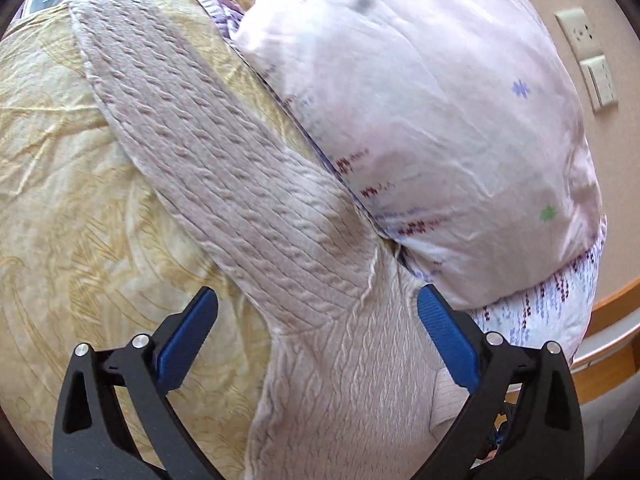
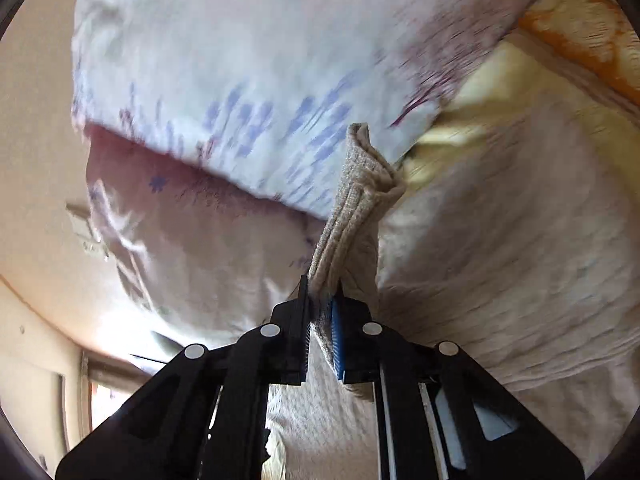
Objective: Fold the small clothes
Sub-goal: 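Fold the gripped sleeve across the sweater body with the right tool, release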
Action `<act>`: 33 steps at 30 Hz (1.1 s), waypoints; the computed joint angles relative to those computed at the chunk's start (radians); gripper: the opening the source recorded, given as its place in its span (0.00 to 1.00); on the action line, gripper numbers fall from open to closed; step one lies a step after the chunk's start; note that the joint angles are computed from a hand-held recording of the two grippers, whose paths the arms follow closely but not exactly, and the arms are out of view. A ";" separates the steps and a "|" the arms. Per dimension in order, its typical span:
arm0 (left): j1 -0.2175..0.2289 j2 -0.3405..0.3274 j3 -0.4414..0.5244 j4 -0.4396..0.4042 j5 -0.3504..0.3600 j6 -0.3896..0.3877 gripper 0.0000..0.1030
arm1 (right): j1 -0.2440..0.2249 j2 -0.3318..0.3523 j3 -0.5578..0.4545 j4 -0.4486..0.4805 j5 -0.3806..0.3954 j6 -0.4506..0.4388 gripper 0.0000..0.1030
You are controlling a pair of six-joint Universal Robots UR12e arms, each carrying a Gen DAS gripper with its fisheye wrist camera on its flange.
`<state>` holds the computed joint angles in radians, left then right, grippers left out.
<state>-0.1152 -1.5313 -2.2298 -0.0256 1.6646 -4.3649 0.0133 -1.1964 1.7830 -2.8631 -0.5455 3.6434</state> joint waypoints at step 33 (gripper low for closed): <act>0.178 0.069 -0.111 0.075 -0.003 -0.130 0.86 | 0.399 -0.006 -0.093 0.253 -0.736 -0.937 0.08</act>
<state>0.0624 -1.4619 -2.3405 0.0492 1.6612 -4.4951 0.4119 -1.2024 1.6898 -2.6105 -1.2815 2.7068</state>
